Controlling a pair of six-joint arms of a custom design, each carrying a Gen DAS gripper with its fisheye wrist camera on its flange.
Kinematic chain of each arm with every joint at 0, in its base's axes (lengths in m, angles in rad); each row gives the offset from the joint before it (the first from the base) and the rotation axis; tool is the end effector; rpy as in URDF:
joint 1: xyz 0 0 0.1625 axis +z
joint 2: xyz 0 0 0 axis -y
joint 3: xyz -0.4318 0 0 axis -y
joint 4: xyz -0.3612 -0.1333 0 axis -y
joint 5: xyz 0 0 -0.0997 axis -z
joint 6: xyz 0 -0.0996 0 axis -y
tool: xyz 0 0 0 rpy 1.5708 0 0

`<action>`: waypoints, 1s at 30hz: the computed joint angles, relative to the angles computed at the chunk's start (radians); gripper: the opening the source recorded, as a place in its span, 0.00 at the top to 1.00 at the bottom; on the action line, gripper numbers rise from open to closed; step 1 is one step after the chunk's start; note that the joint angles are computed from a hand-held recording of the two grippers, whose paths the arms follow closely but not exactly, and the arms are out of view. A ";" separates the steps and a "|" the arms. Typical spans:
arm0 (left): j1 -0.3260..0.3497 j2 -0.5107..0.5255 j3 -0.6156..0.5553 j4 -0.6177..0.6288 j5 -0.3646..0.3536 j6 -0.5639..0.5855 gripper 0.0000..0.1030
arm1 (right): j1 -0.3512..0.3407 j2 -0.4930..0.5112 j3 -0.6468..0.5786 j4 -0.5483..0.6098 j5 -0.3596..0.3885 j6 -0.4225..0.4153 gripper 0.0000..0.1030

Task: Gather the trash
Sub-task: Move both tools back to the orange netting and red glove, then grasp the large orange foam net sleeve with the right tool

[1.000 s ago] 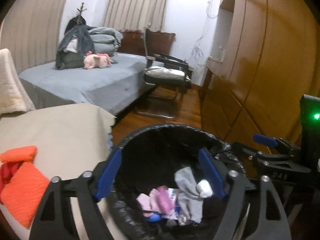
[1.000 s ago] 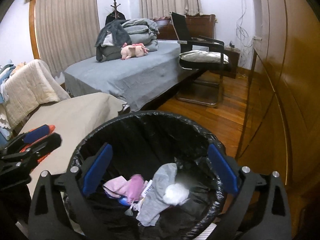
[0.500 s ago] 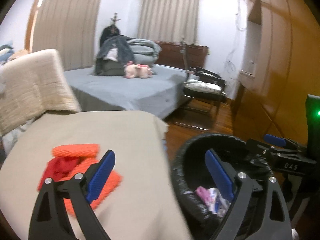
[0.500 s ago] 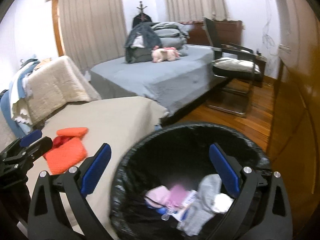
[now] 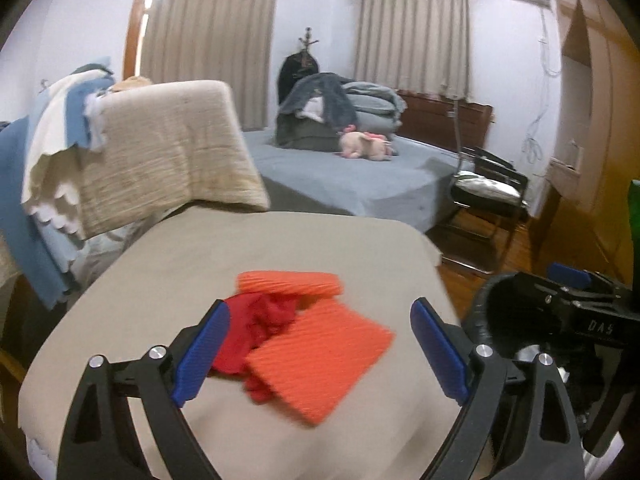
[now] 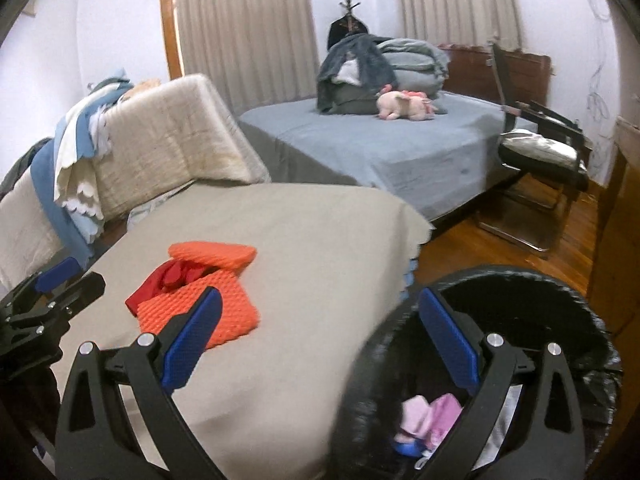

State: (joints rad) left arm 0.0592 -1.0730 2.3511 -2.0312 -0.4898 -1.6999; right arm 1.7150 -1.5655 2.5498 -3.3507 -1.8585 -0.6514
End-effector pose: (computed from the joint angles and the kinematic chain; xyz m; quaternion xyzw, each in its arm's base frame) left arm -0.3307 -0.2412 0.0913 0.1297 0.8025 -0.4838 0.3242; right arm 0.1528 -0.3216 0.2978 0.3023 -0.8627 0.3380 0.2241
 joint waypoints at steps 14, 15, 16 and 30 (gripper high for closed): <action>0.043 -0.083 0.086 0.145 -0.049 -0.160 0.13 | 0.042 0.374 -0.026 -0.231 -0.103 0.017 0.07; 0.050 -0.084 0.091 0.135 -0.047 -0.155 0.13 | 0.040 0.395 -0.030 -0.243 -0.109 0.016 0.07; 0.056 -0.086 0.097 0.123 -0.046 -0.150 0.13 | 0.037 0.408 -0.032 -0.250 -0.112 0.013 0.07; 0.100 -0.115 0.145 0.039 -0.030 -0.106 0.13 | 0.040 0.537 -0.100 -0.171 -0.164 0.024 0.13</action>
State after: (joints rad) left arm 0.1593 -1.1884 2.4958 -1.9920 -0.5198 -1.8058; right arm 1.7554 -1.0283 2.4494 -3.5221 -2.0227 -0.6274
